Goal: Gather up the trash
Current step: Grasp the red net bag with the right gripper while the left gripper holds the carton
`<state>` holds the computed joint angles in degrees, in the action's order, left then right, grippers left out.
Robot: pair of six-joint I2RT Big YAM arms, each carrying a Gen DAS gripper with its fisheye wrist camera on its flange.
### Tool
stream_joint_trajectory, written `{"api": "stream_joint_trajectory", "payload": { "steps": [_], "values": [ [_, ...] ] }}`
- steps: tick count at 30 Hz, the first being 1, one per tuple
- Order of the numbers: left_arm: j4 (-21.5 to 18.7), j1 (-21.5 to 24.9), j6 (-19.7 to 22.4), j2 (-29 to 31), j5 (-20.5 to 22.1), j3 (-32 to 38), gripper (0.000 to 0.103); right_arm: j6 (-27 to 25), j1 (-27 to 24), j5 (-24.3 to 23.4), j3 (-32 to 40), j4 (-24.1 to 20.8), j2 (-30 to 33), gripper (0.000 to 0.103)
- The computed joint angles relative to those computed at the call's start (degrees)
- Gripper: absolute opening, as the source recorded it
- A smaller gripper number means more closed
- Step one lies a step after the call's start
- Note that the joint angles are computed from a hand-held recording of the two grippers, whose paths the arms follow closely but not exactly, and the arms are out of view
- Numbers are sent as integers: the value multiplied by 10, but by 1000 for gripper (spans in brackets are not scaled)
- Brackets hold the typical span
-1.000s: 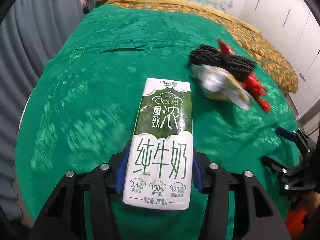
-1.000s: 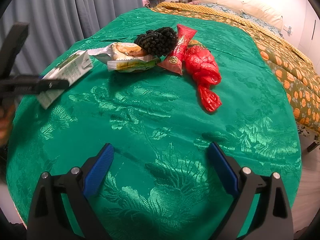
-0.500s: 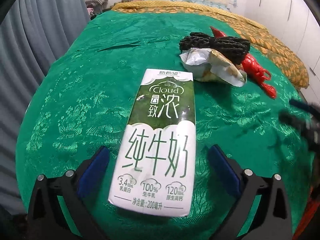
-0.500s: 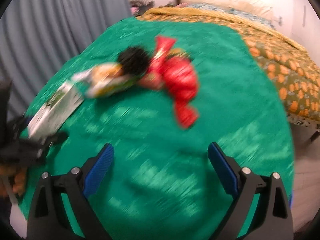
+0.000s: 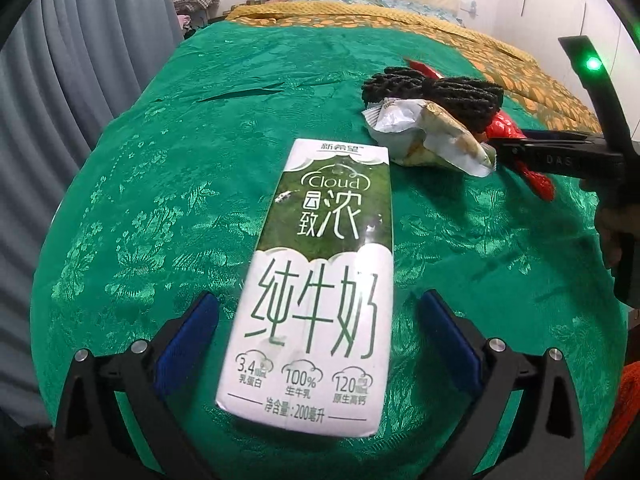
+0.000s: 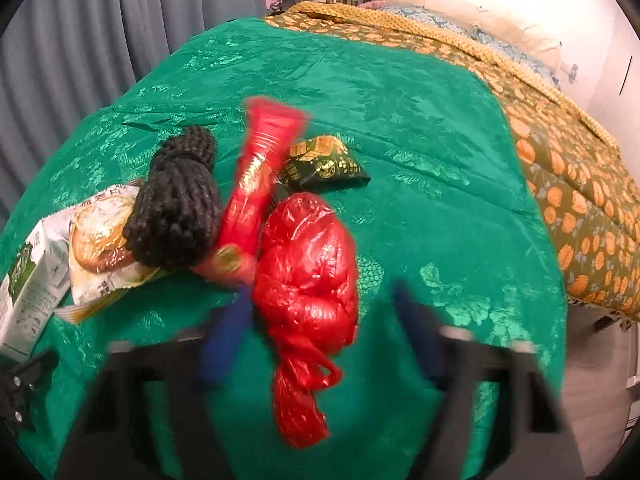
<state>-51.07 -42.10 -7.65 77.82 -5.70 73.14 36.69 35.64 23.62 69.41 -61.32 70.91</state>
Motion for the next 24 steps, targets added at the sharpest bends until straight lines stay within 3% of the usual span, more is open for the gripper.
{"api": "stream_joint_trajectory", "payload": {
  "steps": [6, 10, 15, 20, 21, 24],
  "values": [
    [0, 0, 1, 0, 0, 0, 99, 31, 32, -6, -23, 0, -39, 45],
    [0, 1, 1, 1, 0, 0, 99, 66, 79, -20, -36, -12, -71, 45],
    [-1, 0, 1, 1, -3, 1, 99, 142, 156, -29, -52, -37, -97, 45],
    [-1, 0, 1, 1, -3, 1, 99, 214, 226, 3, -58, -71, -97, 45],
    [-1, 0, 1, 1, -3, 1, 99, 229, 240, 15, -60, -76, -98, 45],
    [-3, 0, 2, 1, 1, 1, 99, 265, 262, 33, -67, -88, -106, 64]
  ]
}}
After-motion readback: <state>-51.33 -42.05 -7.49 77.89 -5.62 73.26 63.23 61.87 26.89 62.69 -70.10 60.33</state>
